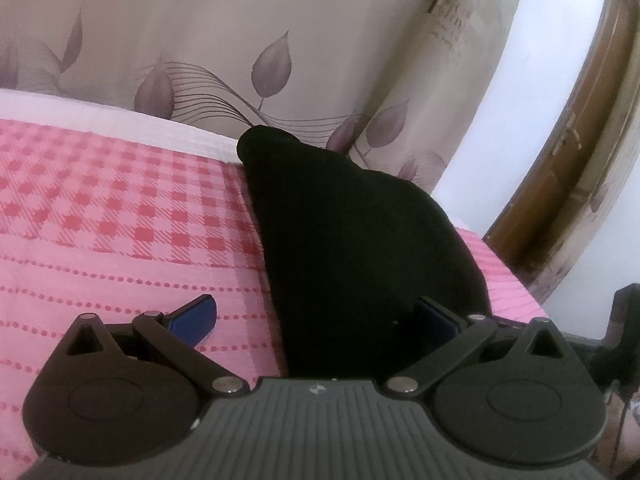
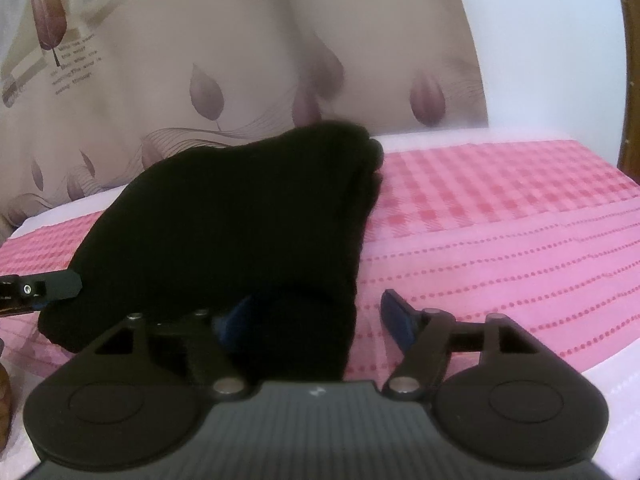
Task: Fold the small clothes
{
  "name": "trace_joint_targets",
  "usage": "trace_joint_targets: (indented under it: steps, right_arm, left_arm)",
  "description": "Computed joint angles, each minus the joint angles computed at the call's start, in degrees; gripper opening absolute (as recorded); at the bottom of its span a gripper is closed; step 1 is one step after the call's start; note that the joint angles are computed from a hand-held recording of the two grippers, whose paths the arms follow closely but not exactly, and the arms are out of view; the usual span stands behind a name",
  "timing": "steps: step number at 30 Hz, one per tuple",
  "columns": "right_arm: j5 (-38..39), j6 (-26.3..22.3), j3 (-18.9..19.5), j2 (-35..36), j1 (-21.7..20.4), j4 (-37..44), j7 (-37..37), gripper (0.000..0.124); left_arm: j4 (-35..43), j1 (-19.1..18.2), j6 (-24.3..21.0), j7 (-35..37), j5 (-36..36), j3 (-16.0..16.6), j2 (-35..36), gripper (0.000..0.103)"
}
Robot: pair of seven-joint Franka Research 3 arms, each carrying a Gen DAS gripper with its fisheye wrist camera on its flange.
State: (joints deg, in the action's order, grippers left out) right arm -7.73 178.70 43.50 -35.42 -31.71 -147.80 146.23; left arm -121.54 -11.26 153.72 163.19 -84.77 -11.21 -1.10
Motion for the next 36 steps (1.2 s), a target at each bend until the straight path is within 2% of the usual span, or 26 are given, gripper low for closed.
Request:
trace_joint_targets:
  steps: [6,24,29,36]
  right_arm:
    - [-0.2,-0.5,0.1,-0.1,-0.2,0.2,0.2,0.074]
    - [-1.5,-0.7,0.0,0.0,-0.3,0.4,1.3,0.077]
    - [-0.7,1.6,-2.2,1.7,1.8,-0.2,0.0,0.081]
    - [3.7,7.8,-7.4,5.1,7.8,-2.0,-5.9,0.084]
  left_arm:
    - [0.0,-0.8,3.4,-0.7,1.8,-0.7,0.1,0.103]
    - [-0.2,-1.6,6.3,-2.0,4.6,-1.0,0.5,0.103]
    - [0.1,-1.2,5.1,-3.1,5.5,-0.7,0.6,0.103]
    - [1.1,0.4,-1.5,-3.0,4.9,0.2,1.1,0.103]
